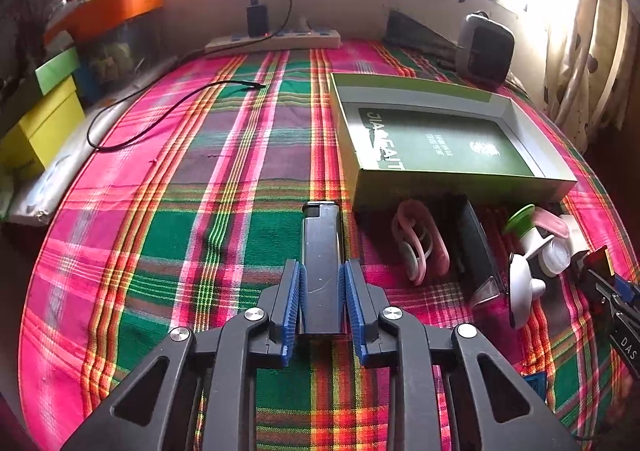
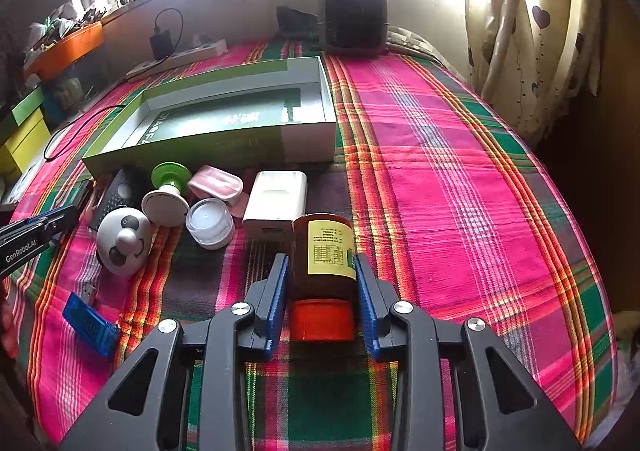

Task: Organize rigid objects
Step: 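Grasp the silver USB stick with the left tool while the right tool grasps the red-capped bottle, then carry the stick and bottle into the green box while both tools open to release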

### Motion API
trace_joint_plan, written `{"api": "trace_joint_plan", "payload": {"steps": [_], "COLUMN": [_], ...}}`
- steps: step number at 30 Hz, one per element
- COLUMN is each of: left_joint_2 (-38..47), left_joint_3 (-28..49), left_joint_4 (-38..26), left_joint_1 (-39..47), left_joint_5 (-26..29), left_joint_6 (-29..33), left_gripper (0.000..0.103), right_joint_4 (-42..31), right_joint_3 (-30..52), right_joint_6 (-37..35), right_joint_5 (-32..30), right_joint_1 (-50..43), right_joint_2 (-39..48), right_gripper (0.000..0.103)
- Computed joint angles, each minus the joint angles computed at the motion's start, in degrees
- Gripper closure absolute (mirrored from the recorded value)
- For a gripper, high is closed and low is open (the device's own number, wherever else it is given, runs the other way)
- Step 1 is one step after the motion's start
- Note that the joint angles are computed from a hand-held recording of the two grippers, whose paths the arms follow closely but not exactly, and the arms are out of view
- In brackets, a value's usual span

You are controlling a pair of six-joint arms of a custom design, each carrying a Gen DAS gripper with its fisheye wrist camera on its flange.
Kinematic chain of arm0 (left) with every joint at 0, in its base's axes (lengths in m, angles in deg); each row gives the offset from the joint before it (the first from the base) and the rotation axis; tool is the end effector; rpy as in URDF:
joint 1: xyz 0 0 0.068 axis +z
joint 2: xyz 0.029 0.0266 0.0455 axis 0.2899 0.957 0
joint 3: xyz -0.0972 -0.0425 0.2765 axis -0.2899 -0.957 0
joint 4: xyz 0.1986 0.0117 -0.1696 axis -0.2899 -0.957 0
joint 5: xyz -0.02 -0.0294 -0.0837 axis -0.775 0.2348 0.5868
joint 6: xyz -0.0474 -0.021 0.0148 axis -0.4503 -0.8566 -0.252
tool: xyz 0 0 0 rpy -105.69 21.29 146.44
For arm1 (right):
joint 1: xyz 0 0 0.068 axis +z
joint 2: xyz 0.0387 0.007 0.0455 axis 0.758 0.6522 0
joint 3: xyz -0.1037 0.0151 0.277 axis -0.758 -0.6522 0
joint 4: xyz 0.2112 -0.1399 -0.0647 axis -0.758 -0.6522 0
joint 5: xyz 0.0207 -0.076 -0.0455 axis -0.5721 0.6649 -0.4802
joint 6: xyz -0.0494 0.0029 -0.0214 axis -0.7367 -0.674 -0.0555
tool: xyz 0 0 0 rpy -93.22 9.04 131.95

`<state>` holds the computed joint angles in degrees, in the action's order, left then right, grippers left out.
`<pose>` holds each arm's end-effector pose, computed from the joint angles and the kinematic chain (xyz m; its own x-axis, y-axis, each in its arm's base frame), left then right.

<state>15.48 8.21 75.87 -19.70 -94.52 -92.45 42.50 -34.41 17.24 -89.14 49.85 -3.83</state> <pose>0.1988 -0.1306 0.1197 -0.7755 -0.0522 -0.6292 -0.0485 0.9986 -0.0231 0.1709 0.0035 0.1217 -0.7565 -0.0501 -0.6520 -0.0736 0.9972 0.0087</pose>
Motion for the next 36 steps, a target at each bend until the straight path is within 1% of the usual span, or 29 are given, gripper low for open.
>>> {"api": "trace_joint_plan", "payload": {"steps": [5,10,19,22,26,28,31,34,36], "left_joint_2": [-1.09,-3.17,-10.16,-11.87,-13.16,-13.28,-12.72,-11.58,-10.37], "left_joint_3": [-0.8,-1.49,-1.72,-0.78,1.13,2.07,3.89,5.92,7.38], "left_joint_4": [0.26,-0.53,-4.21,-5.96,-7.6,-7.94,-8.18,-7.95,-7.68], "left_joint_1": [0.09,-0.22,-1.4,-1.5,-0.85,-0.29,0.64,1.36,2.38], "left_joint_5": [-0.17,-0.7,-1.91,-2.28,-1.34,-0.57,0.78,1.79,3.43], "left_joint_6": [-0.41,-0.62,-0.71,0.04,1.47,2.23,3.77,5.49,6.41], "left_gripper": [0.081,0.081,0.081,0.081,0.081,0.081,0.081,0.081,0.081], "right_joint_4": [0.04,-0.98,-6.82,-8.74,-11.31,-11.95,-13.08,-13.1,-13.37], "right_joint_3": [-0.23,-0.28,1.93,3.34,6.09,7.47,10.07,13.02,15.15], "right_joint_6": [-0.68,-1.41,-2.77,-3.37,-4.57,-5.16,-5.69,-6.27,-6.84], "right_joint_5": [-0.6,-1.61,-3.59,-4.38,-4.94,-5.64,-8.4,-9.17,-10.2], "right_joint_1": [-0.2,-0.69,-2.12,-2.87,-3.12,-3.34,-4.39,-4.35,-4.31], "right_joint_2": [-0.34,-2.46,-8.12,-9.13,-10.09,-9.74,-8.34,-5.8,-3.46], "right_gripper": [0.07,0.07,0.07,0.07,0.07,0.07,0.07,0.07,0.07]}}
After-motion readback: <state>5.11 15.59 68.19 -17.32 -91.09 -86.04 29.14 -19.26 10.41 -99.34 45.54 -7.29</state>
